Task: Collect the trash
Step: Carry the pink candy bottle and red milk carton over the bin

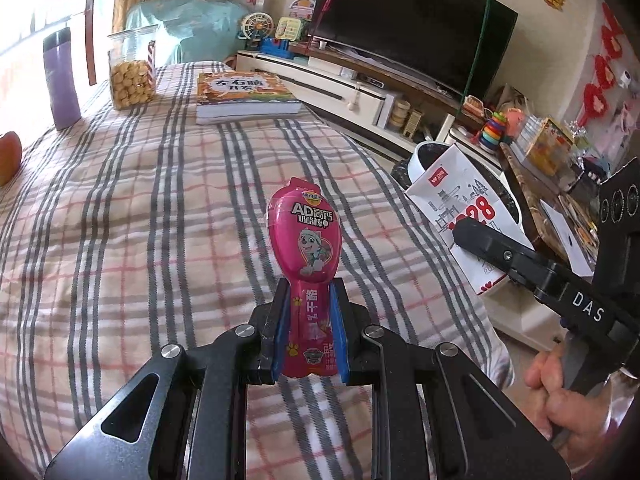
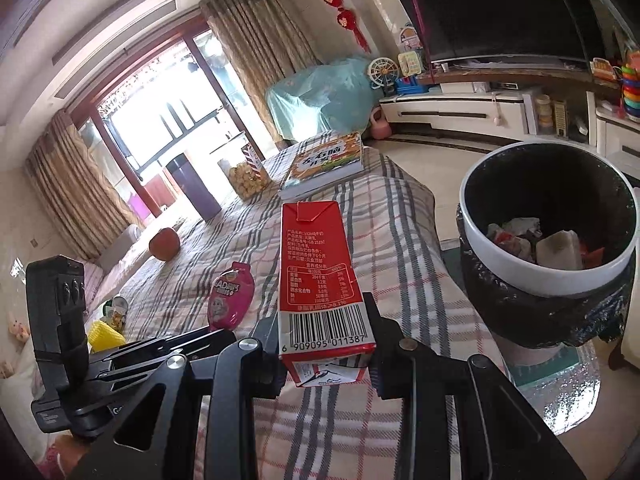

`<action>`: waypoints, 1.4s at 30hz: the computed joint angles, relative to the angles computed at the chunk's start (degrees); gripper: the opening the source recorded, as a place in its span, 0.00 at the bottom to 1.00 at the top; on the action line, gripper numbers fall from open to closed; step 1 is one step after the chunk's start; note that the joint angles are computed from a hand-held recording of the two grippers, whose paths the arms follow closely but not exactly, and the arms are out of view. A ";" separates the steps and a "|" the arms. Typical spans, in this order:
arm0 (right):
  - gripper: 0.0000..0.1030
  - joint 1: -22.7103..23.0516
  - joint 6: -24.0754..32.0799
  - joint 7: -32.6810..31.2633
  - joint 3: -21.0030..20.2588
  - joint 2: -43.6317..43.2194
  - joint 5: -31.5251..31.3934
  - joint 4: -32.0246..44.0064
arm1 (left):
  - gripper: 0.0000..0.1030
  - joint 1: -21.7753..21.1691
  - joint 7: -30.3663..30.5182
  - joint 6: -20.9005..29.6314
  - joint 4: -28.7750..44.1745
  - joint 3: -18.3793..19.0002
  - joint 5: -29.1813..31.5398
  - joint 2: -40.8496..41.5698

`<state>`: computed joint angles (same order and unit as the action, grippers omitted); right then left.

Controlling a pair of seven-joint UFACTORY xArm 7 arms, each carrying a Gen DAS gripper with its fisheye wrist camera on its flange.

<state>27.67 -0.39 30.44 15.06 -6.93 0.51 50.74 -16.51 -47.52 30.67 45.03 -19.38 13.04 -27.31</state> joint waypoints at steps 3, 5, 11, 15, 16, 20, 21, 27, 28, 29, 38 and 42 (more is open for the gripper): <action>0.30 0.42 -0.68 -0.03 -0.31 -0.38 0.69 -0.77 | 0.17 0.03 0.06 0.18 0.32 -0.21 0.34 0.29; 0.30 1.07 -0.99 -0.62 -0.87 -0.67 1.55 -1.24 | 0.17 0.00 -0.27 0.37 0.56 -0.54 0.56 0.43; 0.30 2.68 -1.76 -2.45 -2.31 -1.11 4.01 -2.18 | 0.17 -0.26 -0.58 0.98 1.40 -0.91 1.21 1.00; 0.30 3.13 -1.92 -3.26 -2.73 -1.42 5.20 -2.56 | 0.17 -0.53 -0.64 1.06 1.95 -0.93 1.49 1.56; 0.30 3.18 -1.98 -3.40 -2.84 -1.56 5.44 -2.72 | 0.17 -0.59 -0.68 1.09 2.11 -1.01 1.62 1.74; 0.31 3.70 -2.11 -4.05 -3.51 -1.97 6.71 -3.19 | 0.17 -0.95 -0.81 1.02 2.82 -1.14 1.90 2.72; 0.31 3.19 -2.14 -3.73 -3.15 -2.19 6.51 -3.40 | 0.17 -1.06 -0.82 1.05 3.04 -1.18 2.00 2.98; 0.31 3.49 -2.51 -3.90 -3.99 -2.99 7.22 -4.48 | 0.17 -1.80 -0.32 0.58 4.22 -0.92 2.18 4.66; 0.31 3.81 -2.46 -4.14 -4.40 -3.15 7.51 -4.59 | 0.17 -1.93 -0.32 0.58 4.41 -0.91 2.23 4.86; 0.31 3.72 -2.42 -4.14 -4.43 -3.32 7.56 -4.76 | 0.17 -2.06 -0.21 0.53 4.76 -0.92 2.33 5.25; 0.31 3.47 -2.34 -4.22 -4.99 -4.56 8.16 -6.03 | 0.17 -3.32 0.34 0.32 6.87 -0.88 3.05 7.68; 0.31 2.21 -2.05 -3.32 -4.33 -5.20 7.62 -6.54 | 0.17 -3.85 0.37 0.08 7.64 -0.80 3.32 8.67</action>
<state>29.88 -2.44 27.12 10.73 -12.13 8.12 44.20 -20.36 -47.15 30.76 52.67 -20.18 16.36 -18.64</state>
